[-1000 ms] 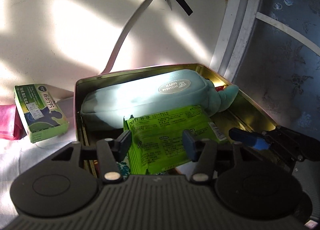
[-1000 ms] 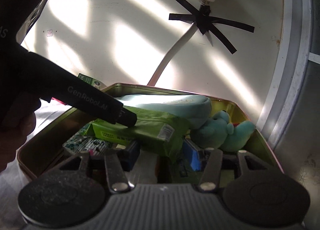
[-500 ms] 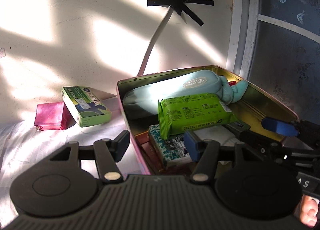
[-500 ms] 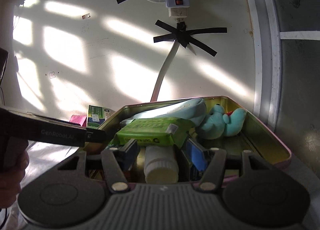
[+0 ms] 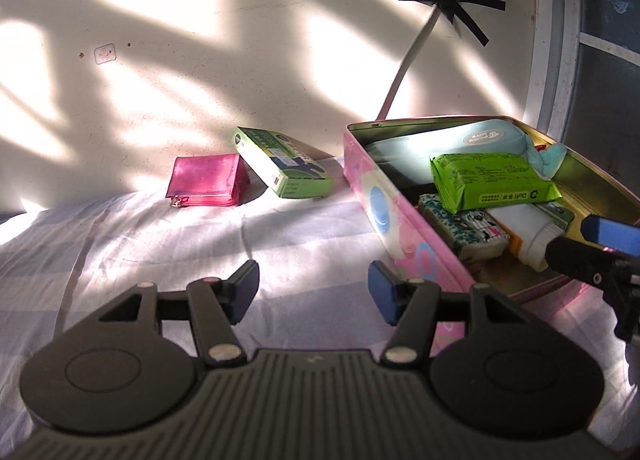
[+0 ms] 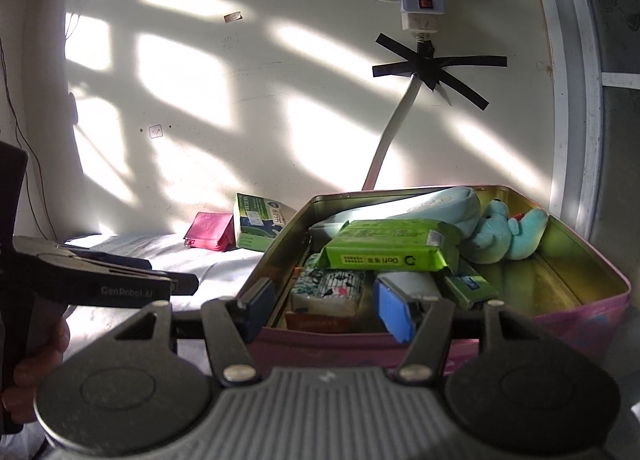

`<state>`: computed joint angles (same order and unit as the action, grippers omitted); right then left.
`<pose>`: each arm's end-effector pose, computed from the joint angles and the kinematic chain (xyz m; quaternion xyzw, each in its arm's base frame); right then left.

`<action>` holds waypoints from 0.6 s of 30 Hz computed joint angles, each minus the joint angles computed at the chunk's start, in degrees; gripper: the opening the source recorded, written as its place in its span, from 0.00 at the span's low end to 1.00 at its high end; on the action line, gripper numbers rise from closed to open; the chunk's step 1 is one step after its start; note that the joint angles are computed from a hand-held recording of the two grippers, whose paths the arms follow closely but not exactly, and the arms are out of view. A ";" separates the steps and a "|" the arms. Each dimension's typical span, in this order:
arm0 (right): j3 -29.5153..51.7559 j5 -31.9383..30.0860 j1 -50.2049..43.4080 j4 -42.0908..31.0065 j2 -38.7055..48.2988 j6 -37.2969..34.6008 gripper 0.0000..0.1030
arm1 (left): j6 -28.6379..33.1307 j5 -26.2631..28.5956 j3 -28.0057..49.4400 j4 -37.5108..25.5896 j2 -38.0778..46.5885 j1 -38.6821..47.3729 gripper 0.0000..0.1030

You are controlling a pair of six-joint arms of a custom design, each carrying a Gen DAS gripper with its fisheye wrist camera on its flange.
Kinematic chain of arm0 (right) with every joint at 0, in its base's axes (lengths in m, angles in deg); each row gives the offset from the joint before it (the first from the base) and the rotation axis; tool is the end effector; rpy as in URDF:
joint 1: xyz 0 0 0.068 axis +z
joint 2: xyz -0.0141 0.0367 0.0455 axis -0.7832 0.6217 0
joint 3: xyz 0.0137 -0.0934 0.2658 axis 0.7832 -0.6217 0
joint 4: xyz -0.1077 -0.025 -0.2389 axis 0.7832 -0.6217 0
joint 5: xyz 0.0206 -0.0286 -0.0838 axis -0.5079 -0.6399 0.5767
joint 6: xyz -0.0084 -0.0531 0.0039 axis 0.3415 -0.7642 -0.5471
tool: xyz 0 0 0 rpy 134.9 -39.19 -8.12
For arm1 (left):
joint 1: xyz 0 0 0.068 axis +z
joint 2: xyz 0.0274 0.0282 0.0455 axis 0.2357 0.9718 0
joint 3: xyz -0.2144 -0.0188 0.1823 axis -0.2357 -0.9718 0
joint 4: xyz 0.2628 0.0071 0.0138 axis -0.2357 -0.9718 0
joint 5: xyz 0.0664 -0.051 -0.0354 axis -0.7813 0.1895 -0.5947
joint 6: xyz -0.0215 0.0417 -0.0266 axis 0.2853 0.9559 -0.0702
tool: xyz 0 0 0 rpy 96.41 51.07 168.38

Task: Organize objects
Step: 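Open the right gripper and withdraw it from the tin, then move the right gripper to the green medicine box and grasp it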

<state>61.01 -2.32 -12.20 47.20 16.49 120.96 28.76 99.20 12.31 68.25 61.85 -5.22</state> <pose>0.1876 0.1209 0.1011 0.1420 0.8203 -0.0157 0.5539 0.3272 -0.1210 0.1333 0.3044 0.8270 -0.1285 0.4548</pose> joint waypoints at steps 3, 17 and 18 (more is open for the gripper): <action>2.71 -0.01 1.23 -0.76 1.13 -1.30 0.55 | 0.12 0.09 0.82 0.44 1.85 3.02 0.61; 18.30 -4.55 3.80 -9.15 10.18 -8.22 0.56 | -0.84 1.22 7.77 -0.77 10.76 13.23 0.62; 19.53 -4.91 3.72 -9.82 10.96 -9.12 0.56 | -0.95 1.25 8.40 -1.01 11.34 13.69 0.62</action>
